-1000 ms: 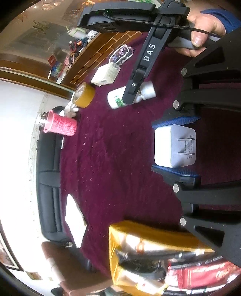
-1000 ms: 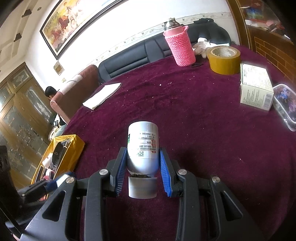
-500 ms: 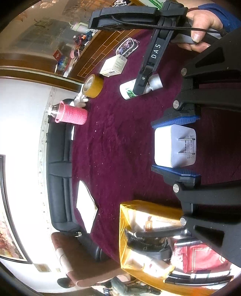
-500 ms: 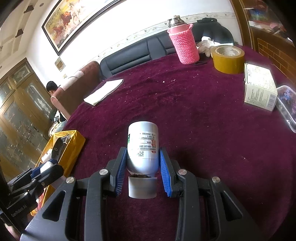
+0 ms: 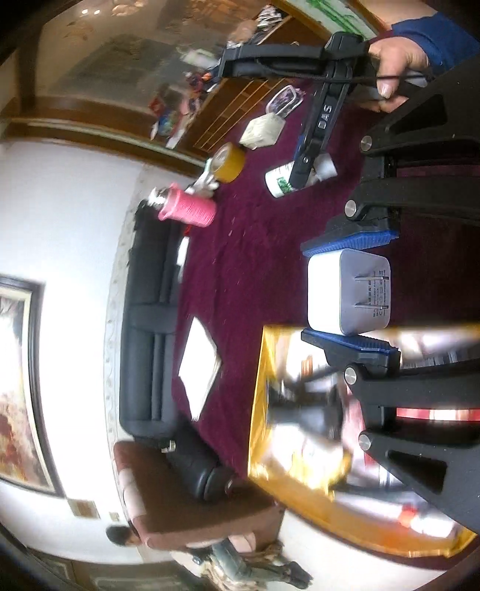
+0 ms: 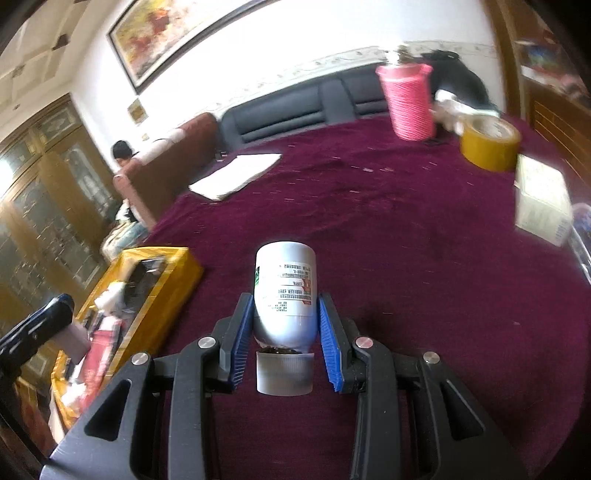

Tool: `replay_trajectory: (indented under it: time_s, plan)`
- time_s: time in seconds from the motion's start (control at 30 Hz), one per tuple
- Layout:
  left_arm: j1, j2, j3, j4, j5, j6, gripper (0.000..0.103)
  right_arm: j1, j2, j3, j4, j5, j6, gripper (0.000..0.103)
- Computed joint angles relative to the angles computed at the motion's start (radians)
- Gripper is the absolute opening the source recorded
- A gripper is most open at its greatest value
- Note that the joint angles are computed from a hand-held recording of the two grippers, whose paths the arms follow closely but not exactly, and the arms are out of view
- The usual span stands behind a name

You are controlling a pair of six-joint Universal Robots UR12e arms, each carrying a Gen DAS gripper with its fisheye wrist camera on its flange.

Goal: Organize objects
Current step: 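Carry the bottle and plug adapter into the gold box and open both grippers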

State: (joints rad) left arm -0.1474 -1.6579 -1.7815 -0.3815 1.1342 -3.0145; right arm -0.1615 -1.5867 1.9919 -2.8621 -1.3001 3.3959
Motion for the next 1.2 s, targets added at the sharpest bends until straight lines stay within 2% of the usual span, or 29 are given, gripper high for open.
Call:
replay_trajectory:
  time_s: [0.07, 0.17, 0.27, 0.3, 0.4, 0.53, 0.6, 0.83, 1.03, 1.1, 1.13, 1.17, 1.2]
  plan:
    - [0.03, 0.01, -0.01, -0.002, -0.001, -0.005, 0.034, 0.029, 0.004, -0.019, 0.011, 0.01, -0.009, 0.032]
    - [0.075, 0.015, -0.024, -0.007, 0.0, -0.033, 0.034, 0.08, 0.033, -0.076, 0.055, 0.071, -0.016, 0.032]
    - [0.112, 0.011, -0.035, -0.013, 0.006, -0.059, 0.034, 0.14, 0.075, -0.143, 0.105, 0.067, -0.054, 0.032]
    - [0.12, 0.008, -0.036, -0.018, 0.011, -0.063, 0.034, 0.169, 0.099, -0.18, 0.131, 0.059, -0.074, 0.032]
    - [0.137, -0.003, -0.036, -0.04, 0.011, -0.067, 0.034, 0.218, 0.153, -0.255, 0.177, 0.068, -0.098, 0.032]
    - [0.143, -0.022, -0.034, -0.059, 0.006, -0.054, 0.034, 0.272, 0.22, -0.345, 0.251, 0.044, -0.121, 0.032]
    - [0.15, -0.024, -0.036, -0.061, -0.008, -0.05, 0.035, 0.296, 0.261, -0.397, 0.297, 0.002, -0.131, 0.032]
    - [0.153, -0.027, -0.037, -0.052, -0.022, -0.034, 0.036, 0.317, 0.331, -0.47, 0.337, -0.078, -0.123, 0.032]
    - [0.148, -0.02, -0.045, -0.043, -0.017, -0.035, 0.036, 0.314, 0.354, -0.496, 0.358, -0.072, -0.112, 0.033]
    - [0.146, -0.012, -0.053, -0.02, -0.01, -0.032, 0.037, 0.313, 0.343, -0.481, 0.329, -0.085, -0.106, 0.033]
    - [0.142, -0.008, -0.058, -0.002, 0.004, -0.04, 0.044, 0.31, 0.335, -0.475, 0.318, -0.085, -0.11, 0.033]
    - [0.142, -0.006, -0.062, 0.015, 0.01, -0.046, 0.056, 0.309, 0.33, -0.472, 0.308, -0.086, -0.113, 0.033]
    - [0.138, -0.002, -0.066, 0.031, 0.022, -0.051, 0.061, 0.307, 0.317, -0.462, 0.29, -0.095, -0.11, 0.035]
